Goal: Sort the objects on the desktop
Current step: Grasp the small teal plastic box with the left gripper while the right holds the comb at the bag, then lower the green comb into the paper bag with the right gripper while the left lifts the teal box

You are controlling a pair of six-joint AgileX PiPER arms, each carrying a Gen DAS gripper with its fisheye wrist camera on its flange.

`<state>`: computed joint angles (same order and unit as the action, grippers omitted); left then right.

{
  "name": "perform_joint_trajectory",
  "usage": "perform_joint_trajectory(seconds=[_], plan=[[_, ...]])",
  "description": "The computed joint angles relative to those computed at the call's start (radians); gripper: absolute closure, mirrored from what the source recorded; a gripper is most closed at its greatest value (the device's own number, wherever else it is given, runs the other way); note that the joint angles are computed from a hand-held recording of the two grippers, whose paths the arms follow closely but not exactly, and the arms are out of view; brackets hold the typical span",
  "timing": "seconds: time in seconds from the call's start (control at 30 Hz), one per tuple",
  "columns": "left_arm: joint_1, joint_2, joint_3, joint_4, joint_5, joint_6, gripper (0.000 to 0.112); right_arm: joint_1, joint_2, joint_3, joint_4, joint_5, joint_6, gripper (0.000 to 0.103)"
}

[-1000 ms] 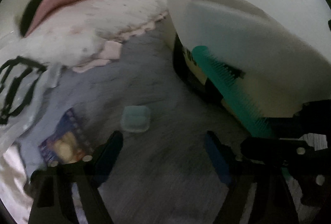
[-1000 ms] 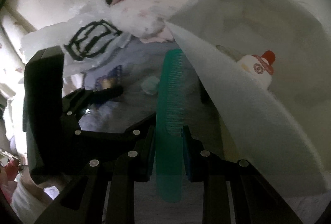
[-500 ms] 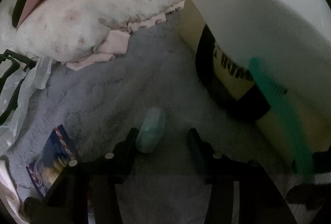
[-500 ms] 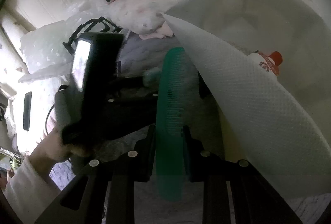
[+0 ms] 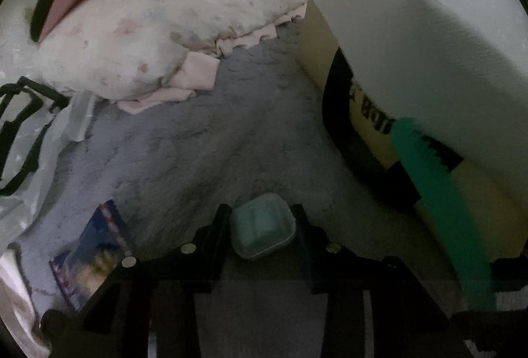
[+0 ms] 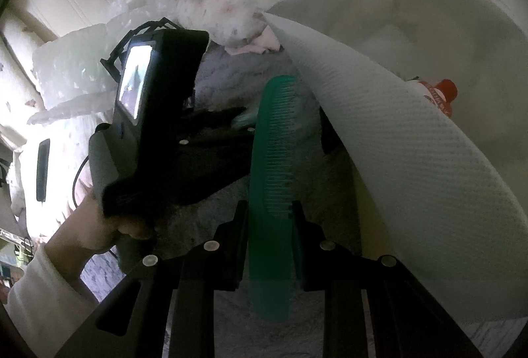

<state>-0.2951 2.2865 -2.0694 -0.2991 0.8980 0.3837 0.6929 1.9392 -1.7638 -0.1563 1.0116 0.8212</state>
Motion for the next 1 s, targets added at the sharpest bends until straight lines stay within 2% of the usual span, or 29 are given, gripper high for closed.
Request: perform_joint_trajectory(seconds=[0.13, 0.37, 0.53, 0.67, 0.8, 1.0], plan=[[0.012, -0.072, 0.099, -0.04, -0.068, 0.022, 0.079, 0.002, 0.002, -0.009, -0.002, 0.01, -0.002, 0.079], [0.054, -0.198, 0.237, -0.071, -0.139, 0.032, 0.079, 0.017, 0.024, -0.059, -0.011, 0.042, -0.015, 0.079], [0.064, -0.288, 0.32, -0.04, -0.172, 0.019, 0.079, 0.039, 0.045, -0.098, -0.019, 0.067, -0.004, 0.079], [0.077, -0.403, 0.446, -0.045, -0.212, 0.021, 0.079, 0.048, 0.057, -0.124, -0.014, 0.067, -0.007, 0.079], [0.082, -0.523, 0.547, -0.021, -0.216, -0.021, 0.078, 0.062, 0.071, -0.163, -0.016, 0.072, -0.013, 0.079], [0.099, -0.628, 0.585, 0.012, -0.179, -0.127, 0.078, 0.097, 0.097, -0.267, -0.045, 0.12, -0.037, 0.079]])
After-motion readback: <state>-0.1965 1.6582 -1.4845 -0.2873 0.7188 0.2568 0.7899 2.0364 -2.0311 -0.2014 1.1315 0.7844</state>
